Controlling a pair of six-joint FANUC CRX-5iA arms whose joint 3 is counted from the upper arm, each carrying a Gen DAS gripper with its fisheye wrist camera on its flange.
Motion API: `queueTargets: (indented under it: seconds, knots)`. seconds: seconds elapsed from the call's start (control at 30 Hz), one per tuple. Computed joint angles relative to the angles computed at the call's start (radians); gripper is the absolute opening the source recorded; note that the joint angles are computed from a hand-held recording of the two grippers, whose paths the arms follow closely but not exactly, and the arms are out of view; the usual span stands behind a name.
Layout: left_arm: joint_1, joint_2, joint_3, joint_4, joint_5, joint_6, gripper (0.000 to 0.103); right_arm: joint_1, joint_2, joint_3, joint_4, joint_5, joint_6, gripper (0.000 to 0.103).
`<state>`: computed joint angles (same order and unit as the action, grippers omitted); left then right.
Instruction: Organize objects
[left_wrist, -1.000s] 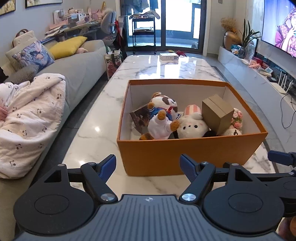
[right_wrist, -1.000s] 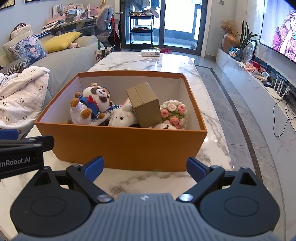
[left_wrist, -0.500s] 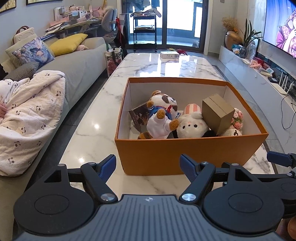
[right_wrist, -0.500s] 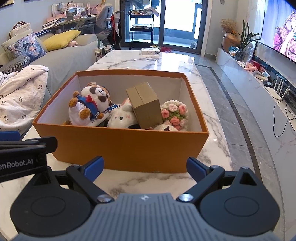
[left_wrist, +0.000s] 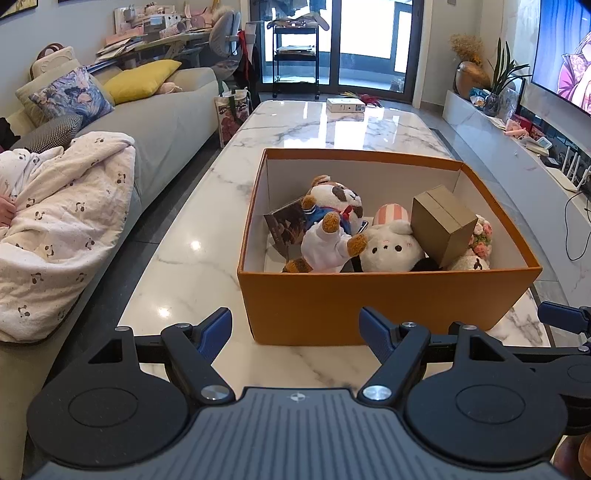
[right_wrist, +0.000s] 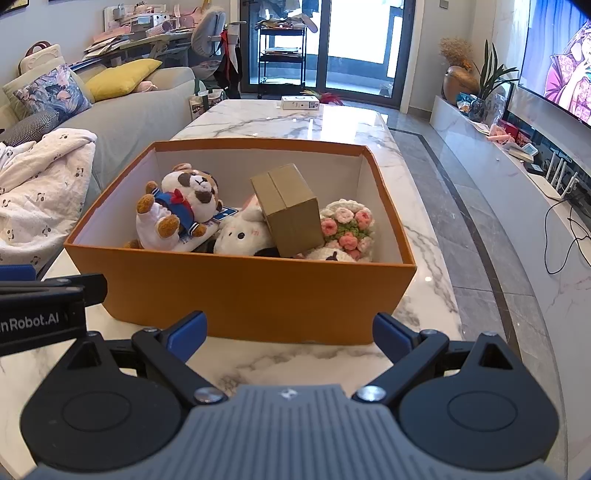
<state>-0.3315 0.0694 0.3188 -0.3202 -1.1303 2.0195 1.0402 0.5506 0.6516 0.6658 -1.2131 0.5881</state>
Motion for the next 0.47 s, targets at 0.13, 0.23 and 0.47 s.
queueTargets:
  seconds: [0.13,0.23,0.47]
  knots:
    - [-0.002,0.001,0.001,-0.005,-0.001,-0.002,0.089,0.001,0.002,0.003,0.001,-0.003,0.002,0.096]
    - [-0.002,-0.001,-0.003,-0.005,0.004,-0.003,0.089,0.001,0.005,0.007,0.000,-0.004,0.005,0.096]
    - [-0.009,-0.006,-0.009,-0.016,0.017,0.000,0.089,0.001,0.006,0.007,0.002,-0.004,0.006,0.097]
